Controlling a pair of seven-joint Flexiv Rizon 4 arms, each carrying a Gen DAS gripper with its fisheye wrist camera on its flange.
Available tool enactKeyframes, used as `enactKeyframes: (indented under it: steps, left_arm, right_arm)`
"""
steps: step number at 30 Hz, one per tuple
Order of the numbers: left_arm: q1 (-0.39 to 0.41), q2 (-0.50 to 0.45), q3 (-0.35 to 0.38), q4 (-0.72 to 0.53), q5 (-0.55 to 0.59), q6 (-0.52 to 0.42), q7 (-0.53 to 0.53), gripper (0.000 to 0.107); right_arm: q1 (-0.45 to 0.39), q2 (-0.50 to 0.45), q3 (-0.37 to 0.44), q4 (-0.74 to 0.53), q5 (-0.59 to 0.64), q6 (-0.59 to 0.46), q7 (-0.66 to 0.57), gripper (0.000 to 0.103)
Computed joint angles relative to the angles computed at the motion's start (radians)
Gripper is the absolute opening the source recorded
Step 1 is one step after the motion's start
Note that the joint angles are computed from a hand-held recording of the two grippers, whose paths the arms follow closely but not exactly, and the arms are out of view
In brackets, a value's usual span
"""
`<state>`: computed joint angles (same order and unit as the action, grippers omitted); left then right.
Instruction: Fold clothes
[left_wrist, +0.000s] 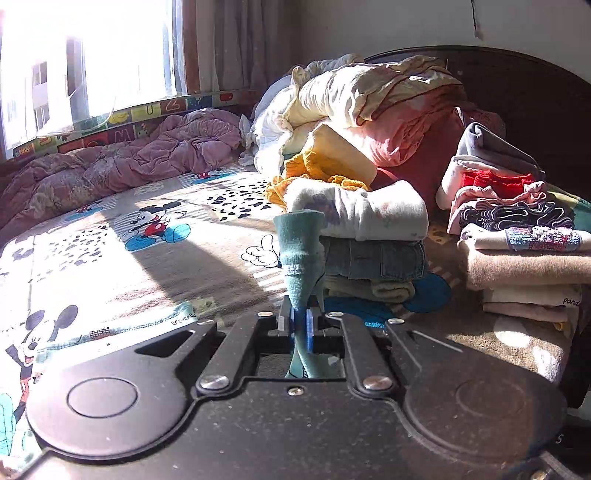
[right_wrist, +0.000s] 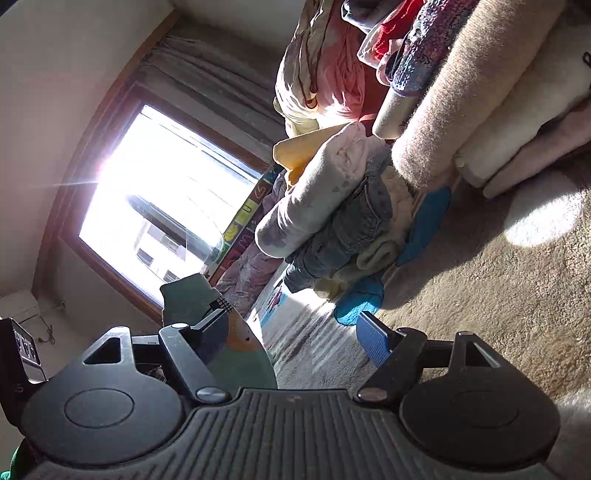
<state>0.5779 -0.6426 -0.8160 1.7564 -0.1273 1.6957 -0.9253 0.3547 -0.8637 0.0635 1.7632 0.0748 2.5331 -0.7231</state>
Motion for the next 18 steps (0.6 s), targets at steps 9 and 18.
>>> enactKeyframes:
  steps: [9, 18]
  left_arm:
    - [0.368, -0.034, -0.297, 0.106, 0.014, 0.023, -0.125, 0.006]
    - [0.57, -0.099, -0.401, 0.138, 0.103, 0.008, -0.231, 0.006]
  right_arm:
    - [0.258, 0.076, -0.103, 0.001, -0.056, -0.324, -0.385, 0.078]
    - [0.593, 0.064, -0.414, -0.029, 0.197, -0.507, -0.65, 0.071]
